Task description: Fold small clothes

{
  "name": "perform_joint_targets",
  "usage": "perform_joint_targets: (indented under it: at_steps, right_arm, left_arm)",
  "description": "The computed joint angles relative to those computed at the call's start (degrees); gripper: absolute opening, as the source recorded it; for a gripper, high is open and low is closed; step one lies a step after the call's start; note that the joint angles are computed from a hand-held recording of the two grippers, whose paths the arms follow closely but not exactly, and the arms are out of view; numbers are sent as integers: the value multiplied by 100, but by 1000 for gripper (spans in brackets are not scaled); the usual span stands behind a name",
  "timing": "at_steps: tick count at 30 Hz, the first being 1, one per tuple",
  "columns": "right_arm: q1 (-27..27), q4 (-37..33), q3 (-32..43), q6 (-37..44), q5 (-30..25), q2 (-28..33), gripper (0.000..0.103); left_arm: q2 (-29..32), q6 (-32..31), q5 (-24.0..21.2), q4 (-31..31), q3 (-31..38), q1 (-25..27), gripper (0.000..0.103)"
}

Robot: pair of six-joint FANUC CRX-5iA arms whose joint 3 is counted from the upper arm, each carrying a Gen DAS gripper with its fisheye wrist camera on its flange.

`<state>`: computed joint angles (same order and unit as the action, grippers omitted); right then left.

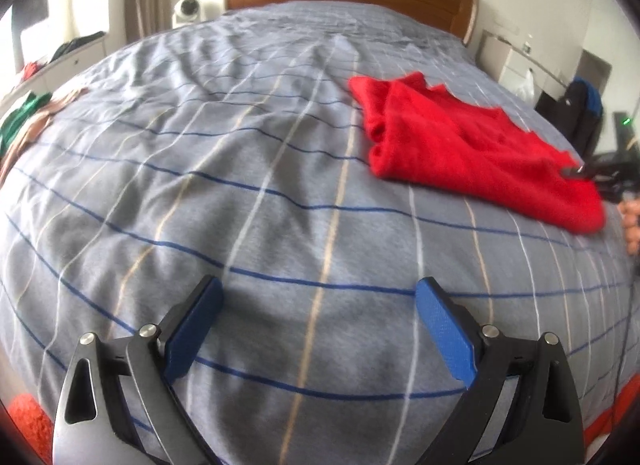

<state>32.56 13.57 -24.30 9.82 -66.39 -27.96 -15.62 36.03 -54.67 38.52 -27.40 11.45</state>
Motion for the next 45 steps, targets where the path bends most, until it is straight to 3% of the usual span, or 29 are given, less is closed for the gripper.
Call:
perform_joint_targets:
  at_steps: [2, 8, 13, 15, 16, 17, 19, 23, 25, 28, 30, 32, 35, 38, 41, 43, 45]
  right_arm:
    - [38, 88, 352, 1, 183, 151, 11]
    - [58, -238, 1912, 699, 834, 1531, 11]
    - [270, -513, 2894, 1230, 860, 2933, 11]
    - [368, -609, 2890, 1226, 1092, 3139, 16]
    - [374, -797, 2846, 1253, 1339, 3186, 24]
    - [353, -1011, 2763, 1279, 1574, 3148, 38]
    - [278, -1572, 2469, 1429, 2335, 2865, 51]
    - [300, -1344, 2121, 1550, 2668, 2300, 54]
    - [556, -422, 2227, 1594, 1771, 2231, 54]
    - [906, 100, 2516, 2335, 559, 2469, 54]
    - [1066, 176, 2557, 2578, 331, 2621, 52]
    - [1287, 519, 2366, 2417, 475, 2742, 39]
    - [1456, 471, 2130, 2174, 842, 2891, 37]
    - [1653, 742, 2113, 2137, 811, 3006, 37]
    - [1626, 672, 1959, 1985, 893, 2559, 37]
    - [1731, 1064, 1554, 1425, 995, 2015, 39]
    - [1881, 1454, 1275, 1013, 731, 1684, 40]
  left_arm:
    - [117, 154, -47, -6, 100, 15, 98]
    - [231, 238, -12, 87, 162, 127, 98]
    - [234, 212, -5, 97, 148, 246, 98]
    - [236, 192, 12, 74, 150, 245, 98]
    - [240, 176, 6, 59, 155, 245, 98]
    - [255, 166, 0, 50, 171, 246, 98]
    - [284, 180, -34, 31, 209, 250, 98]
    - [389, 293, -195, 105, 299, 310, 98]
    - [448, 374, -274, 176, 333, 345, 98]
    - [466, 483, -249, 163, 344, 318, 98]
    - [447, 488, -171, 89, 336, 269, 98]
    - [394, 417, -94, 31, 296, 238, 98]
    - [338, 290, -66, 28, 231, 255, 98]
    - [314, 206, -78, 16, 210, 271, 98]
    - [318, 251, -73, -51, 242, 249, 98]
    - [335, 316, -93, -36, 260, 248, 98]
    - [342, 346, -93, 25, 250, 241, 98]
